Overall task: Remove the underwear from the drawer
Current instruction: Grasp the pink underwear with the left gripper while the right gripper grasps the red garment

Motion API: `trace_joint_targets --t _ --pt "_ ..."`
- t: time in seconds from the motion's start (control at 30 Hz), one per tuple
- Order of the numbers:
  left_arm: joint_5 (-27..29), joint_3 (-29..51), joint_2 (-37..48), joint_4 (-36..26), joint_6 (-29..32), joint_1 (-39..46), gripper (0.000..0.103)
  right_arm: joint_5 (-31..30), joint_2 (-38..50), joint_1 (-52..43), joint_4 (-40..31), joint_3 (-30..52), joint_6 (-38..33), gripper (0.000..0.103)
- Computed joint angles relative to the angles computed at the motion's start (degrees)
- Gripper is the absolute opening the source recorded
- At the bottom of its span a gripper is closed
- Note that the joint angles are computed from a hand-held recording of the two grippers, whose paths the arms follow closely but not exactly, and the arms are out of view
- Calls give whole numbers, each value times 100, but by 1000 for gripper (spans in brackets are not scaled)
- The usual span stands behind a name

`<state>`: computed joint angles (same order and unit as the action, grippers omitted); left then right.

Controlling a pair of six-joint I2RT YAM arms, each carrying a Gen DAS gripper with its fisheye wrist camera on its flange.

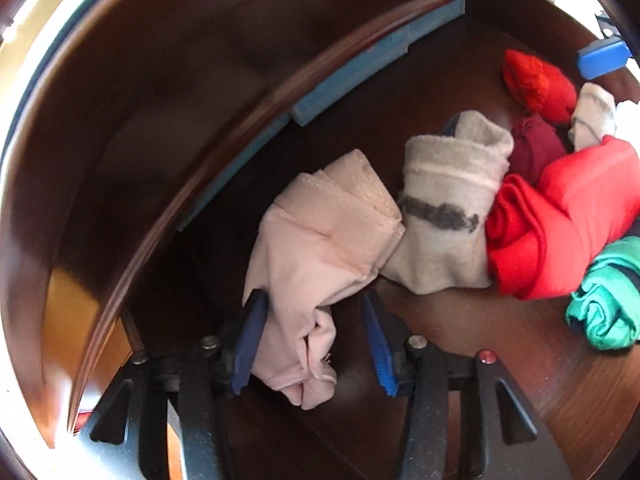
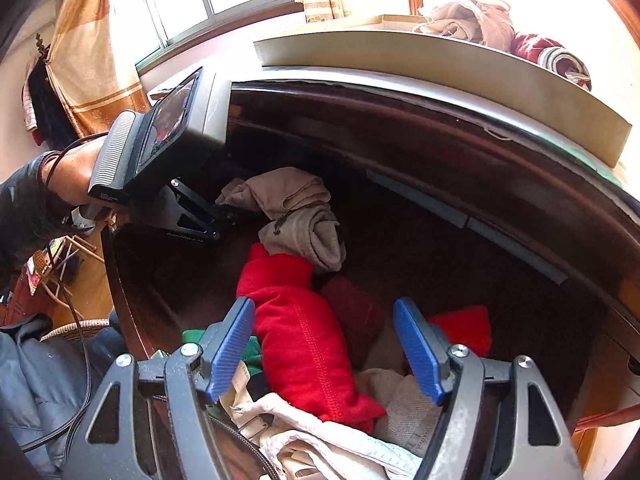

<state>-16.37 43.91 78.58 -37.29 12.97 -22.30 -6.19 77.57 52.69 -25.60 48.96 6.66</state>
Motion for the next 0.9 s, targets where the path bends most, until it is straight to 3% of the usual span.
trace_joint_targets --t 0.3,0.37,0.47,0.67,0.73,0.9 --pt "58 365 663 -10 18 -106 47 -235 405 -28 -361 365 -209 74" --pt "130 427 782 122 98 73 26 -307 550 -45 -513 562 -270 74" --pt "446 361 660 227 75 273 14 -411 784 -43 -741 867 -329 74" --pt "720 77 382 352 76 409 11 -402 1357 106 -1184 1393 -520 73" --pt "831 -15 177 317 53 420 11 -691 1432 45 -1252 1473 -580 63" --pt "1124 61 74 134 -42 429 10 -833 1624 158 -1432 1677 -717 59"
